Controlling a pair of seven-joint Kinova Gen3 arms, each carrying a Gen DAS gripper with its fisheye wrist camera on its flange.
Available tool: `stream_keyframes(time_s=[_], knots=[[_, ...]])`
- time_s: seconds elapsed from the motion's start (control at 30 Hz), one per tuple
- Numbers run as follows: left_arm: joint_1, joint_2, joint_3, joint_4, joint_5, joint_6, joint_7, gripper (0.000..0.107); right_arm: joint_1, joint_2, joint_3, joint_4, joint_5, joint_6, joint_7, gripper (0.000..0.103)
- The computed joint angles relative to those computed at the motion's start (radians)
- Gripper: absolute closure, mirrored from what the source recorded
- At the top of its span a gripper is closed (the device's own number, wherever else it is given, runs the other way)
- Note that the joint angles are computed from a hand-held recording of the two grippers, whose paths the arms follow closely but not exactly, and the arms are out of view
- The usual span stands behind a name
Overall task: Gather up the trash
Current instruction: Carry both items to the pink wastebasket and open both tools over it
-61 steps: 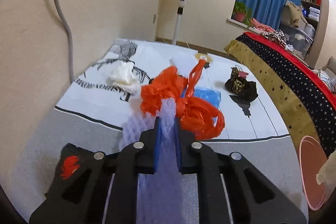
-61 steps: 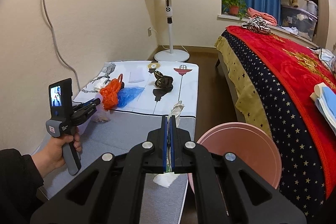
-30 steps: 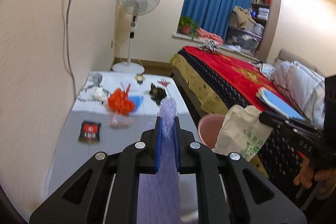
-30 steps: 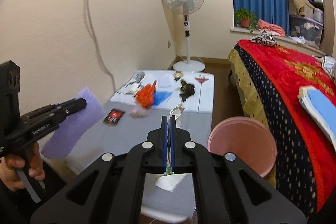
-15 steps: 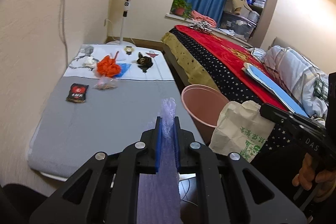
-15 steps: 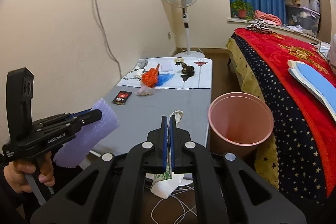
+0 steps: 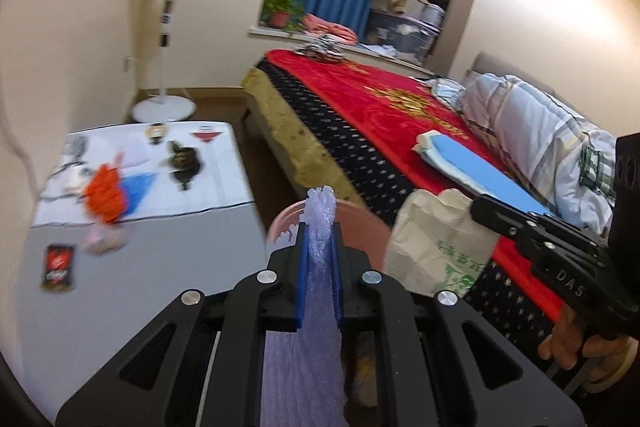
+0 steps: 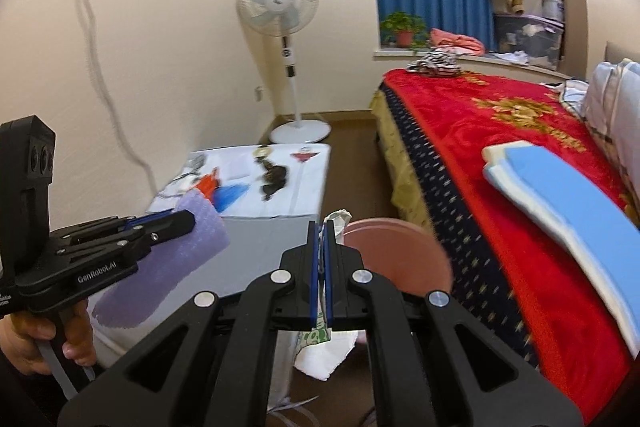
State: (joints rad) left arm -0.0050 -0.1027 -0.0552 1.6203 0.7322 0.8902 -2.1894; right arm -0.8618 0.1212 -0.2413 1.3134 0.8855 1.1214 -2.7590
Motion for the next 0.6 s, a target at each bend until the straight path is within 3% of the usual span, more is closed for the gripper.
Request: stream_keyframes(time_s=[0.1,0.17,0.37,0.6], knots=[[0.022,0.106,0.049,-0.079,-0.005,-0.011,0.028,0.097,0.044,0.023,0.033,-0.012,-0.021,-0.029,0.031,0.101],[0.038,0.167,0.089,-0.126,-0.063,-0.036,0.074,0.097,0.070,0.038,0.053,-0.009,-0.037,-0.052,0.037,0.101],[0.048,0.336,0.168,-0.230,-0.141,-0.067,0.162,0.097,0.177,0.105,0.116,-0.023,-0.184,-0.137,0.121,0.101],[0.099,0.455,0.196,-0.286,-0.277,-0.125,0.280,0.094,0.202,0.157,0.159,-0.035,-0.260,-0.154,0.193,0.099]])
